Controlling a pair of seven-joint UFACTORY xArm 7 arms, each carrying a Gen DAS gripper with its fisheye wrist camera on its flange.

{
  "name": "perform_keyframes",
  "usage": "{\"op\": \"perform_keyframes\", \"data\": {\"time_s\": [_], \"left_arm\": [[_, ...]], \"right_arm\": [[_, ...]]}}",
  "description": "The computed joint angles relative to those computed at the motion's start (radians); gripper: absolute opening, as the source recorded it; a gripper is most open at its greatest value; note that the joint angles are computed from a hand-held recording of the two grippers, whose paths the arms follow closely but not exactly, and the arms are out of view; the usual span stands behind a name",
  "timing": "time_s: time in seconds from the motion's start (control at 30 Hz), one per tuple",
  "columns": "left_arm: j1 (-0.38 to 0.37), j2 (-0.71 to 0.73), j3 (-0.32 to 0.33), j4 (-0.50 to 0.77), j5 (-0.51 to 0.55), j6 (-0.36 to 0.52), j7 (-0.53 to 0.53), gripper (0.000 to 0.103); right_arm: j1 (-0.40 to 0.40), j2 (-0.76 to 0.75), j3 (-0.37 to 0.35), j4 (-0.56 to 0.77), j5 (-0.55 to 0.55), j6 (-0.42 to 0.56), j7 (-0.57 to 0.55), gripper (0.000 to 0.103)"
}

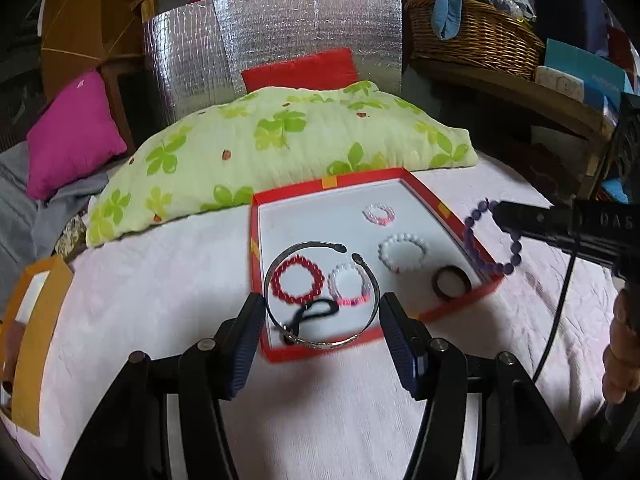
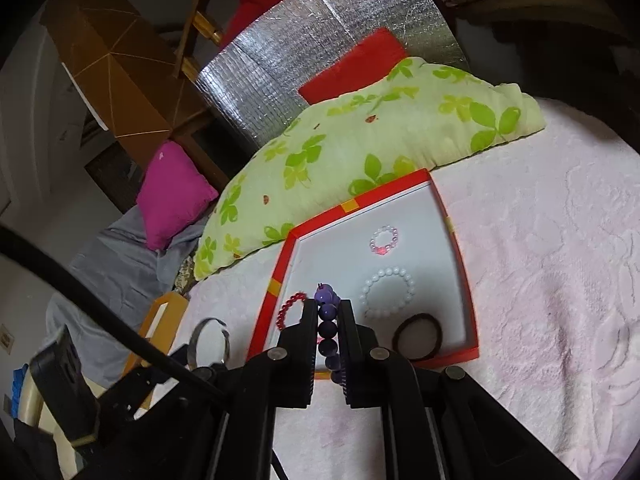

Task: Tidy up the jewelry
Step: 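Carry the silver bangle into the tray with the left tool while the right tool carries the purple bracelet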

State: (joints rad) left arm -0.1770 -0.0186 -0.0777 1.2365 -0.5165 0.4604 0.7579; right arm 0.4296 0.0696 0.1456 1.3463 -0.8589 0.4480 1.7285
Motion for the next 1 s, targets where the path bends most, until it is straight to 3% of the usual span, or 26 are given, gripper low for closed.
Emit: {"op": "perform_keyframes", "data": {"time_s": [0.57, 0.8, 1.0], "left_arm": [[0.002, 0.182, -0.053, 0.187, 0.134, -0.06, -0.13, 0.061], [0.013, 0.299, -0.081, 0.31, 0.179, -0.049, -0.182, 0.061], [0.032, 0.439, -0.103, 0.485, 0.179, 0.03, -0.204, 0.061]], "right_arm": [[-0.025, 0.108, -0.083, 0.101, 0.136, -0.082, -0.119, 0.011], [-0.03, 0.187, -0.121, 0.176, 0.235, -0.119, -0.22, 0.011], [-0.025, 0.274, -0.151, 0.262, 0.344, -0.125, -0.326, 0.011]]}}
